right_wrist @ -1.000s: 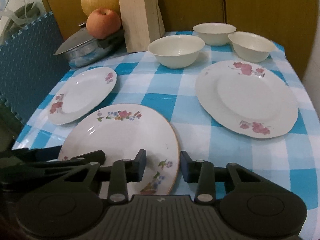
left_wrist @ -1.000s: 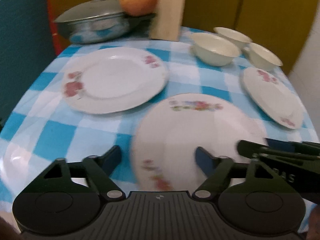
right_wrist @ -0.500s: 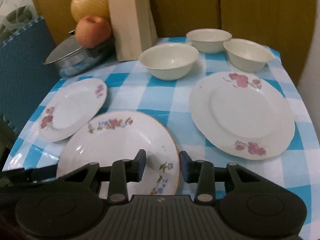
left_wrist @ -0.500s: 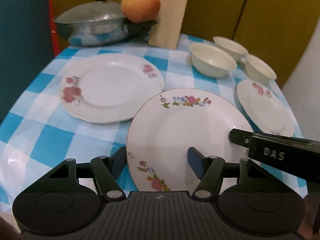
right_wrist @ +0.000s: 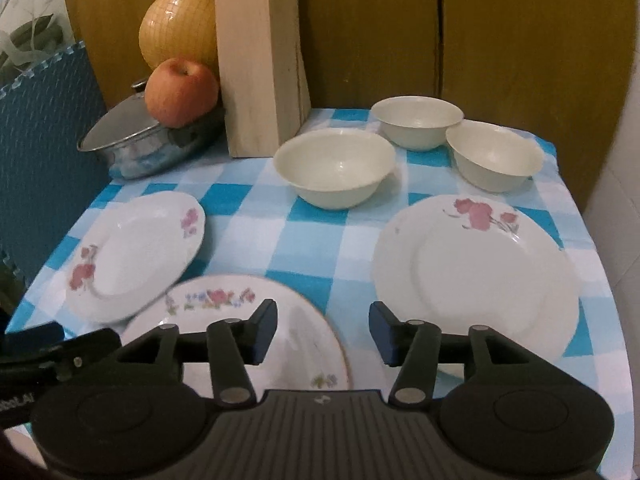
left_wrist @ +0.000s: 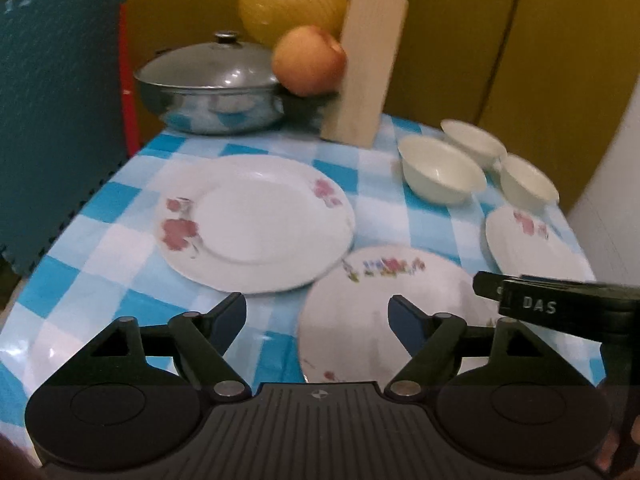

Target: Organize plates and bowls

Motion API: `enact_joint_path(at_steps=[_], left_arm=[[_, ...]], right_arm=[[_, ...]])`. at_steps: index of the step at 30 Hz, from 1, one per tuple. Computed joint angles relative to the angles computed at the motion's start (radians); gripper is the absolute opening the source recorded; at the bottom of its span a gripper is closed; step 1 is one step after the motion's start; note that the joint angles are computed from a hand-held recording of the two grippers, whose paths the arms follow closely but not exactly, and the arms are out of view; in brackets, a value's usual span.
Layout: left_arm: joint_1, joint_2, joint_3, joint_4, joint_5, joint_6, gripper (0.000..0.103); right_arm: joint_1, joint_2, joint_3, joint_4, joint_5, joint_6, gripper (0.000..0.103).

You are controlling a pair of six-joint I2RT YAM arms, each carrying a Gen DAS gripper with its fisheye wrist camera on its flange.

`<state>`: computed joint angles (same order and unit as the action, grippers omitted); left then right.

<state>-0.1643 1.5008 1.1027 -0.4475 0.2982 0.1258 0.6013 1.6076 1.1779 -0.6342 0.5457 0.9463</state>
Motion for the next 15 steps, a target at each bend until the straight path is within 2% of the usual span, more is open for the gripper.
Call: enact_joint_path(at_steps=[2, 4, 7, 9, 15], left_arm=[[0.018, 0.034, 0.054, -0.042, 0.022, -0.022, 0.083], [0.028, 0.062, 0.105, -0.058, 0.016, -0.040, 0.084], [0.035, 0.108, 0.178, -0.043, -0.047, -0.066, 0.093], [0.040, 0.152, 0.232, -0.047, -0.074, -0.072, 0.096], [0.031, 0.314, 0.363, -0.021, -0.228, 0.001, 0.099]], right_arm=[[-0.022, 0.026, 0.044, 0.014, -0.016, -0.046, 0.051], [-0.050, 0.062, 0.094, 0.047, -0.048, -0.122, 0.069], [-0.087, 0.134, 0.170, 0.095, -0.106, -0.187, 0.069], [-0.105, 0.182, 0.213, 0.115, -0.151, -0.196, 0.069], [-0.131, 0.320, 0.342, 0.103, -0.200, -0.241, 0.069]])
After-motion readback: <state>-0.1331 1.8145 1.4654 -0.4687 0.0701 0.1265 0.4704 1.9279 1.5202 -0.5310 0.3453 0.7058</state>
